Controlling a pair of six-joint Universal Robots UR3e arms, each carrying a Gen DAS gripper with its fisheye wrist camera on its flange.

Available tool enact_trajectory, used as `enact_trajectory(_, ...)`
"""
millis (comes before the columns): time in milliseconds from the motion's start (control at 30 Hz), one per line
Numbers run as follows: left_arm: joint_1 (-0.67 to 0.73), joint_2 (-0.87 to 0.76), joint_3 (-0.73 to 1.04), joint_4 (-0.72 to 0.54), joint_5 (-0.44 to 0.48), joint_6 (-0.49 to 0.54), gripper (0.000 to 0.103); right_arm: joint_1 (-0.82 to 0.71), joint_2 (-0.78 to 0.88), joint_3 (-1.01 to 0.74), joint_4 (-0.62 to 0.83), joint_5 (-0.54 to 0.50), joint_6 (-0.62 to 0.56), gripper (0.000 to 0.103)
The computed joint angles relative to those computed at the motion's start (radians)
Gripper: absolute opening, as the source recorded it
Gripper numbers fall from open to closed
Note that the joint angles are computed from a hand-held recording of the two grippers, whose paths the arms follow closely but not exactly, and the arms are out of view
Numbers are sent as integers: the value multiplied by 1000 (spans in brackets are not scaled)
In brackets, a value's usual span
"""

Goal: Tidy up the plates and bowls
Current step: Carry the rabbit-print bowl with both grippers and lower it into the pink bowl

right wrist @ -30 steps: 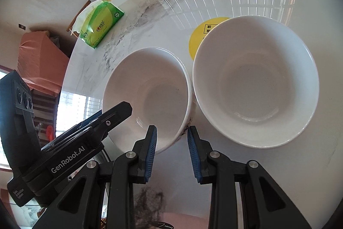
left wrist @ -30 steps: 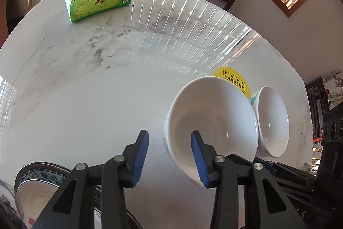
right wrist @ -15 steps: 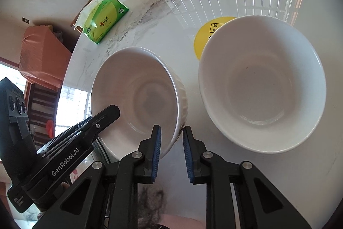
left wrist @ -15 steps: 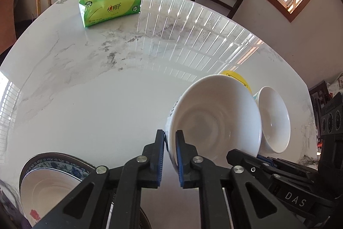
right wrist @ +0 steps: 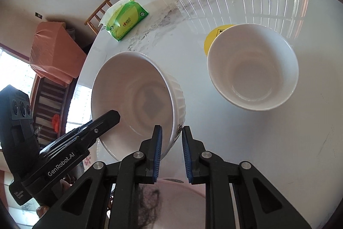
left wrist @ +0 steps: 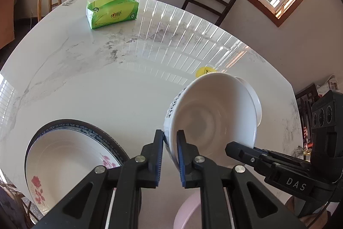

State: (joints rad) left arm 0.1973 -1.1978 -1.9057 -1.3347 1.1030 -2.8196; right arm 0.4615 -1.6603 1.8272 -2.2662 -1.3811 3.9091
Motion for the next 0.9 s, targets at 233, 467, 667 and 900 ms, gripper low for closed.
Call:
enact_trajectory(233,76,175,32,-262,-51,120,14,56,-117,26,56,-22,33,18)
enact_trajectory(467,172,356,82,-564,-75,288,15,128,-209,30,137,-53,67,19)
enact_trajectory(667,234,475,110,-793,-69,410,16,189,-278,57,189,-85,108,19)
enact_trajectory(900,251,541,78,-882,-33,455,17,236,-317,111,188,-101,153,19)
